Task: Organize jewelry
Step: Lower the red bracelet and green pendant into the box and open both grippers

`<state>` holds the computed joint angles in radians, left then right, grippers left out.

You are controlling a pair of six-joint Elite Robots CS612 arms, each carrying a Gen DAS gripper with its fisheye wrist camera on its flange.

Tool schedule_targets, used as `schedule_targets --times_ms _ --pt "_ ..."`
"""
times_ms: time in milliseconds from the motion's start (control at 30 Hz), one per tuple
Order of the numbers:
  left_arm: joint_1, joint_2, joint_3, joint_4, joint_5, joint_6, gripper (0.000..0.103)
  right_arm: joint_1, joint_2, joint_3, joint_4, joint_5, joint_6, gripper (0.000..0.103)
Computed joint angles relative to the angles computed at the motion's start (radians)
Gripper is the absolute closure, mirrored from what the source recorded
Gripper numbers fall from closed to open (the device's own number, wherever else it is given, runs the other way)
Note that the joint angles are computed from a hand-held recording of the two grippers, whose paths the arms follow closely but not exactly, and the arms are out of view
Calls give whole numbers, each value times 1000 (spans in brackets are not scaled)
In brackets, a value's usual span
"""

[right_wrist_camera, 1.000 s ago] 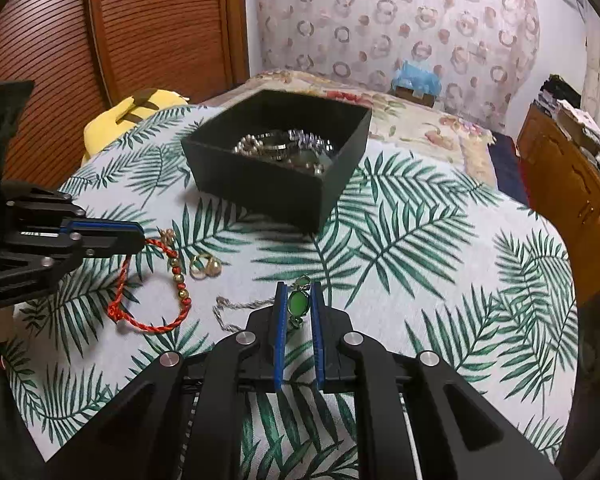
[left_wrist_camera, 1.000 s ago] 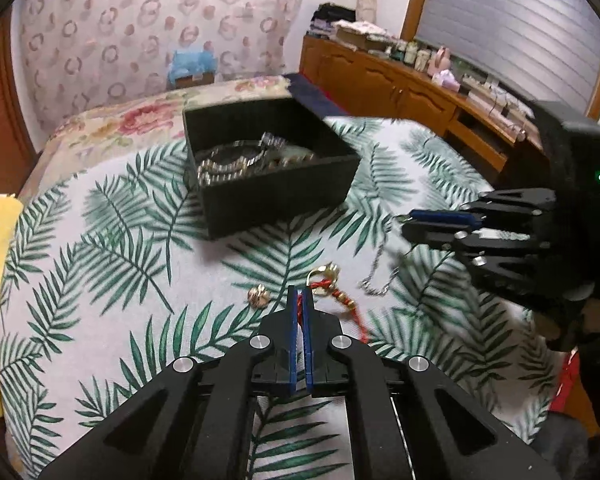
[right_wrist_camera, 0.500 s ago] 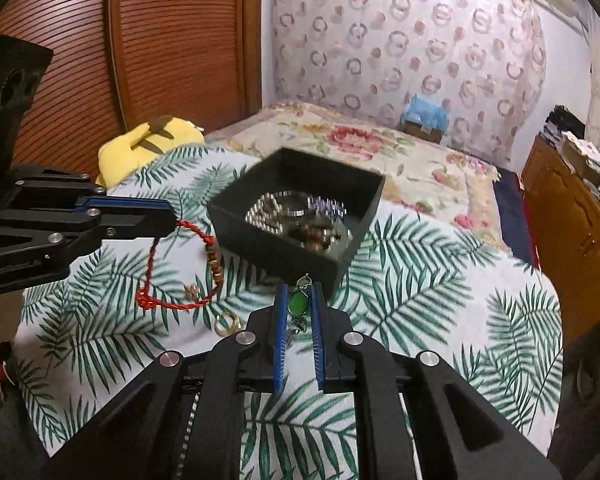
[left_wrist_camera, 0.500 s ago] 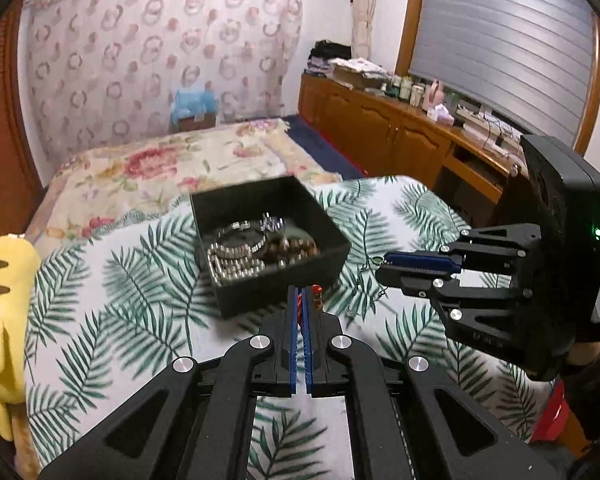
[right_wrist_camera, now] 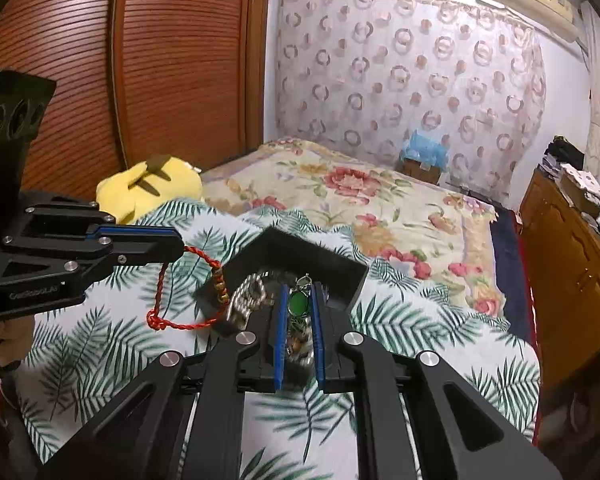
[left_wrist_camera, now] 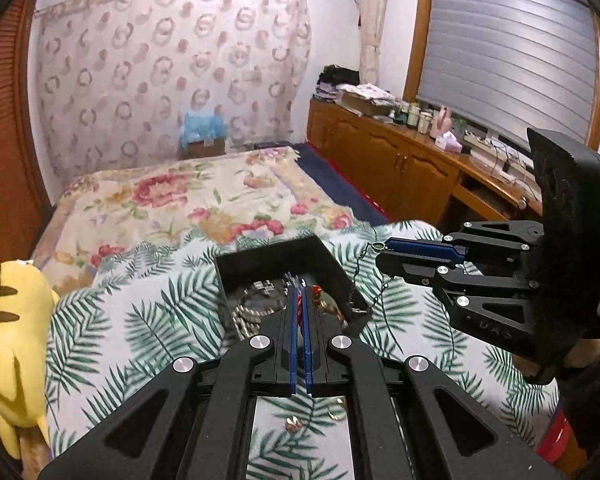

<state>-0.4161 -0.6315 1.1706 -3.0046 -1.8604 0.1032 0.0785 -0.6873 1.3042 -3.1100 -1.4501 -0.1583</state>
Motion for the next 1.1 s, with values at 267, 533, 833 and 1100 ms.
schedule_targets --times_ms 267,533,833,1100 --pt "5 29 -75 31 5 -5 102 -9 38 -69 55 48 14 90" --pt "5 79 -167 108 12 -4 102 -11 70 -105 108 64 30 89" --pt "1 113 -229 185 15 17 102 -12 64 -73 86 49 50 89" --pt "1 108 -217 187 6 10 90 -10 37 -16 56 47 45 89"
